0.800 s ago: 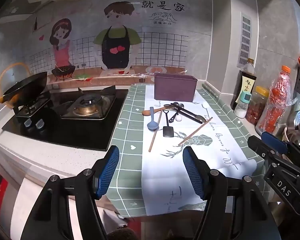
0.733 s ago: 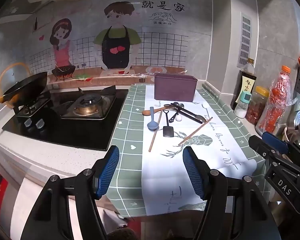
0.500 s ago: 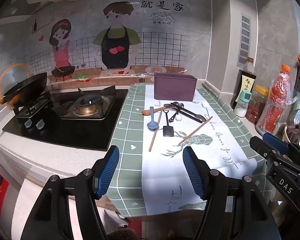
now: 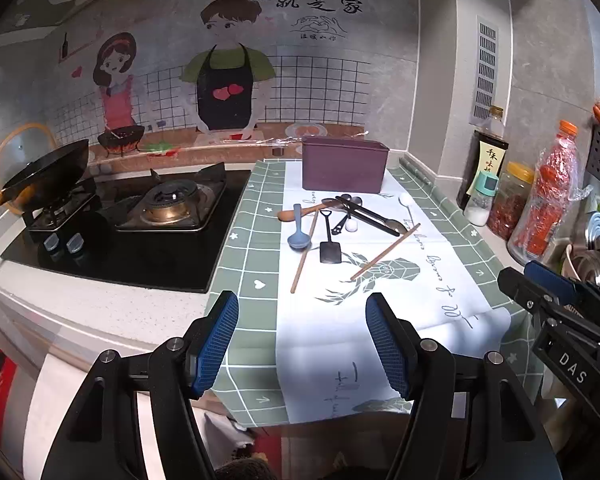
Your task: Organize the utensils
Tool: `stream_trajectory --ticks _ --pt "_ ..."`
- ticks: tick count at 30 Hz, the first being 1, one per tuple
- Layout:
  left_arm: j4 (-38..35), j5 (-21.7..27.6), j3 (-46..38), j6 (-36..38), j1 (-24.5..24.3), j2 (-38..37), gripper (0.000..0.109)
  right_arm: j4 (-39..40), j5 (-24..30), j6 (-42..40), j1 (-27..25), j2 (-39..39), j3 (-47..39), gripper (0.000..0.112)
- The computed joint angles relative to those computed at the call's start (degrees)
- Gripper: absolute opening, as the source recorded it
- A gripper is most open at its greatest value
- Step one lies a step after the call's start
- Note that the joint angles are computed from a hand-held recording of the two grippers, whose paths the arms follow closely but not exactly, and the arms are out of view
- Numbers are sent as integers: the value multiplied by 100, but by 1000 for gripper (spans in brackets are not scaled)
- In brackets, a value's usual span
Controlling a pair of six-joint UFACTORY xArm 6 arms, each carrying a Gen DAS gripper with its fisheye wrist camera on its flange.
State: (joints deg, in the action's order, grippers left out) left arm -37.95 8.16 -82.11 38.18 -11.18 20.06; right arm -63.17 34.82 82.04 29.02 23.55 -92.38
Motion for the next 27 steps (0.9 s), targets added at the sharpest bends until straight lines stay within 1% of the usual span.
stream_trajectory --ticks 8,27 --pt "162 151 -71 -149 13 49 67 27 0 6 -19 -57 58 37" --pt "193 195 -161 -171 -25 171 66 254 -41 -28 -122 -2 29 37"
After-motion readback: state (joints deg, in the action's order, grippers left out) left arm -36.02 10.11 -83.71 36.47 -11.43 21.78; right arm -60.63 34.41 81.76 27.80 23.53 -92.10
